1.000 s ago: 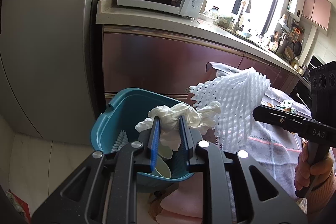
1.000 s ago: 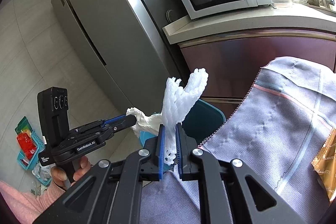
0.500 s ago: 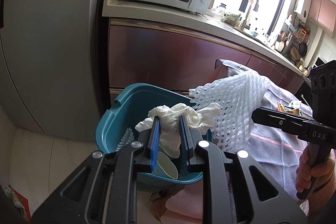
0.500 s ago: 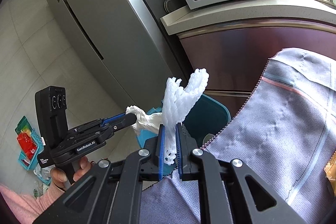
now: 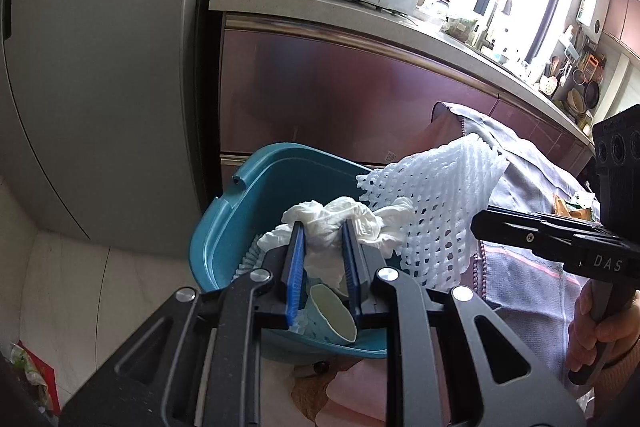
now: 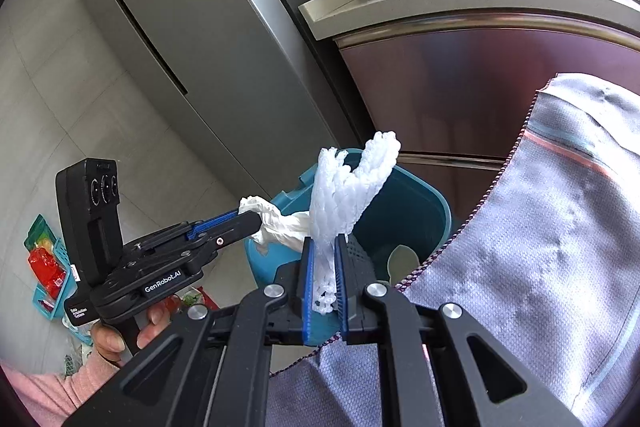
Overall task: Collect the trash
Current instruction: 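Open both tools to drop the tissue and foam net into the bin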
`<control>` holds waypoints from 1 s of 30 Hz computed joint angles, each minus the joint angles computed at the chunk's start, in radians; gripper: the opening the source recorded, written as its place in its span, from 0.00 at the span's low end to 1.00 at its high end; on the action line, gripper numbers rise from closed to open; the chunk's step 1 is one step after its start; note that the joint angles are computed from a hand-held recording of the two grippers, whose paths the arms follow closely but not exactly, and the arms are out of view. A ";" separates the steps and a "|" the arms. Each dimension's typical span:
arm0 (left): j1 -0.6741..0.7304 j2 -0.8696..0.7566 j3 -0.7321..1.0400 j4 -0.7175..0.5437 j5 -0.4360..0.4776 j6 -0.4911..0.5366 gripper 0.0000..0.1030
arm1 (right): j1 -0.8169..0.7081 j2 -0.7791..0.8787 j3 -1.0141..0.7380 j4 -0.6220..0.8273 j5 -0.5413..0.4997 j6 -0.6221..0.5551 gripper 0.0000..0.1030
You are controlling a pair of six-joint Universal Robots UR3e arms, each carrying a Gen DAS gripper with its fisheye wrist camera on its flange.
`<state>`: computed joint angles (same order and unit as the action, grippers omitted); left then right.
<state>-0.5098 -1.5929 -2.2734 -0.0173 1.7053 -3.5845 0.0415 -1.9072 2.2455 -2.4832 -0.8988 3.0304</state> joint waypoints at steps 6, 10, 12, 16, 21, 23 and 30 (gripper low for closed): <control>0.013 -0.050 0.012 0.015 -0.005 -0.003 0.18 | 0.066 0.122 -0.065 -0.042 -0.053 0.028 0.09; 0.019 -0.077 0.016 0.021 -0.005 -0.005 0.19 | 0.103 0.196 -0.130 -0.020 -0.076 0.028 0.10; 0.020 -0.091 0.021 0.024 -0.005 -0.007 0.19 | 0.109 0.220 -0.150 -0.012 -0.084 0.028 0.10; 0.023 -0.122 0.034 0.026 -0.008 -0.013 0.20 | 0.114 0.249 -0.165 -0.013 -0.083 0.044 0.11; 0.020 -0.159 0.055 0.027 -0.012 -0.013 0.21 | 0.134 0.300 -0.205 -0.018 -0.101 0.064 0.14; 0.016 -0.176 0.071 0.020 -0.010 -0.014 0.22 | 0.131 0.294 -0.194 -0.026 -0.100 0.067 0.15; 0.021 -0.202 0.077 0.015 -0.016 -0.026 0.32 | 0.117 0.266 -0.150 -0.060 -0.088 0.078 0.18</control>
